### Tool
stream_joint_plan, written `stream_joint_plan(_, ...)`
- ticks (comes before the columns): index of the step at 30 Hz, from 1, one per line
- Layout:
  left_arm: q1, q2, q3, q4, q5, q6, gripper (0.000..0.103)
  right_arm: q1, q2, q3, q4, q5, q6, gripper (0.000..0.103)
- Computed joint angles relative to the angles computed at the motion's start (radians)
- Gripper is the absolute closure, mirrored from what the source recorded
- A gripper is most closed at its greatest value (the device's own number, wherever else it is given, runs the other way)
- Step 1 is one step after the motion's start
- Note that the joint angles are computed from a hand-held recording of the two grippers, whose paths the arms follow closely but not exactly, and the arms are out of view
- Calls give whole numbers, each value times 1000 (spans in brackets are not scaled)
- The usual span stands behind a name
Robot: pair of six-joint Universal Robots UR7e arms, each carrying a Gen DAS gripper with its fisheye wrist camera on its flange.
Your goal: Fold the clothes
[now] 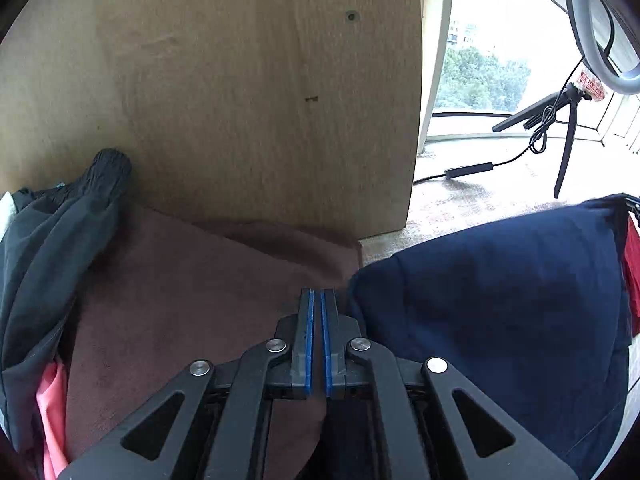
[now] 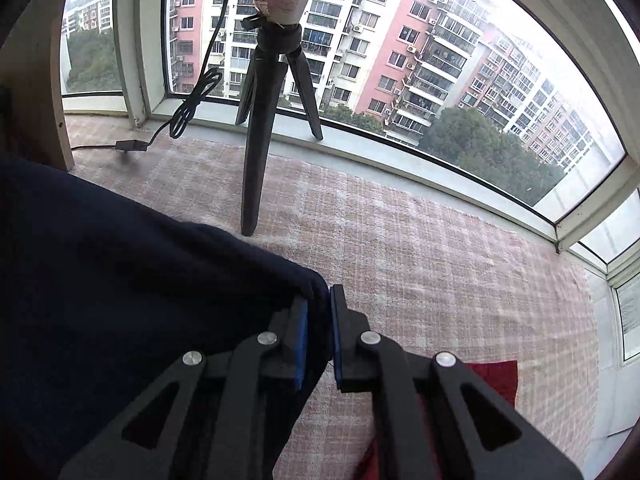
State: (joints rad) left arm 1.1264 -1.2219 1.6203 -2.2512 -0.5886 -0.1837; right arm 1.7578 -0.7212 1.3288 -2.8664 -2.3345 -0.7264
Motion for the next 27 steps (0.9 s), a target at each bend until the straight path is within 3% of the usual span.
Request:
stream_joint_plan(3,-32,-105,84,6,-29,-9,94,-1,-124,130,24,92,63,75)
stream_joint_plan(7,-112,-268,224,56,-22,-45,91,3,-292,320,99,140,167,64)
stream_joint_plan(9,-154,-352,299,95,-37,-97,91,-2,-329,396,141,131,213,55)
stream_joint_plan(12,-193,-438,386,151,-89,-187,91,-17,-305,451,157,100,253,55)
stream_joint_plan(16,-247,-542,481,281,-140,-343,91,-34,-241,458,97,26,226,59)
stream_joint_plan(17,-269,-575,500,337,-147,-394,91,-38,-233,450,103,22,226,85)
stream_joint_plan(18,-285,-603,518,371,-161,-431,91,-43,-242,435,151,38,247,98)
stream_joint_plan(20,-331,-662,550,456,-185,-505,91,-34,-268,431,125,46,229,99)
stream_joint_plan(23,-412,-727,593,589,-211,-625,91,-2,-308,439,-69,-20,173,98)
stream_joint_plan(24,-434,-748,608,611,-232,-651,91,8,-330,429,-82,-35,185,92)
stream_joint_plan(25,-445,-765,628,605,-264,-661,91,6,-367,445,-52,-7,224,86)
stream_joint_plan(26,-451,-778,648,594,-302,-659,89,5,-411,452,19,27,279,74)
stream_joint_plan(27,-458,-790,667,583,-339,-658,86,4,-463,479,77,77,291,70)
